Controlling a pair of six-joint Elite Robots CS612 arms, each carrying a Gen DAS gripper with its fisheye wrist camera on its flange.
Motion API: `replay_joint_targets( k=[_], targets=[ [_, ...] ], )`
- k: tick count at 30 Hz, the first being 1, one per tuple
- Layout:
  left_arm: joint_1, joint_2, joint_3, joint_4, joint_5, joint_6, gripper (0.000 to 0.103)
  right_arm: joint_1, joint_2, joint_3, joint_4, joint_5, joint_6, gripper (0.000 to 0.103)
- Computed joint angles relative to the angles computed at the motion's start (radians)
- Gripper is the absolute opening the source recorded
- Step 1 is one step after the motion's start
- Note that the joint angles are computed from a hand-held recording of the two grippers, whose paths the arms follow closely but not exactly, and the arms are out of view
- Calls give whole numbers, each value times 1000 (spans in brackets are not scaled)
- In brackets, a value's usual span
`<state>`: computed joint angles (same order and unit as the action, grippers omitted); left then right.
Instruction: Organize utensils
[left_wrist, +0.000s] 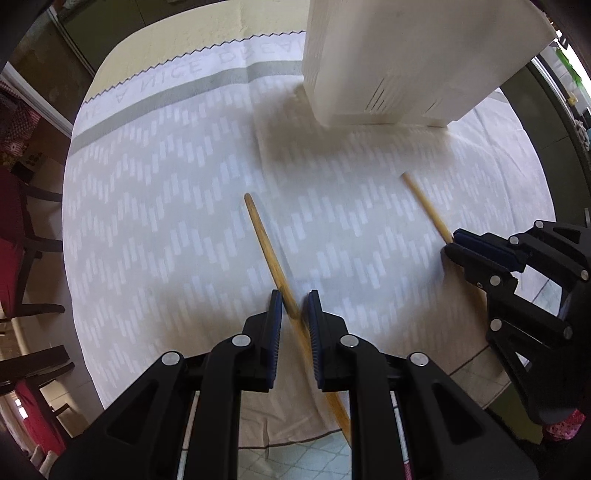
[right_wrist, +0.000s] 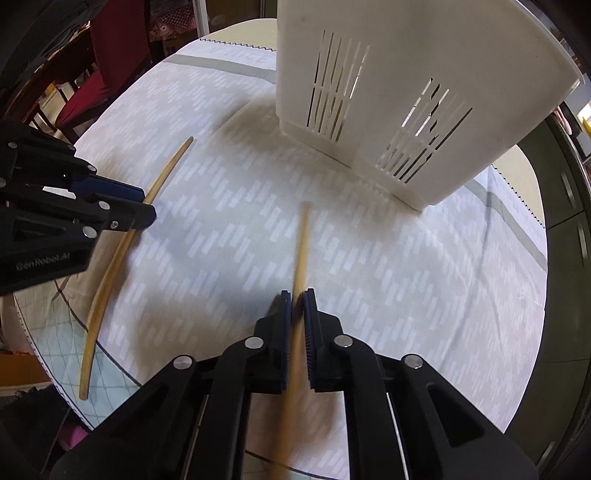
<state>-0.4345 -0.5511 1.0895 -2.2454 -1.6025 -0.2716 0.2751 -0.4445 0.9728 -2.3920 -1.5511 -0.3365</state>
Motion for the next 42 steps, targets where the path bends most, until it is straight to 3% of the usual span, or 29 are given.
replay_joint_targets(
  k=[8,20,29,42],
  targets=[
    [-3,13,-18,-44,-3,-19,9,-30,-26,37,-64,114,61,7],
    [-27,-119,166,-312,50,41,7,-90,-174,288,-367,262,143,7],
    [-48,-195,299,-478,86,67,7,-113,-248,419,-528,300,159,7],
    [-90,-236,437,-766,168,172,6,-123,-293,509,-644,328,179,7]
  ],
)
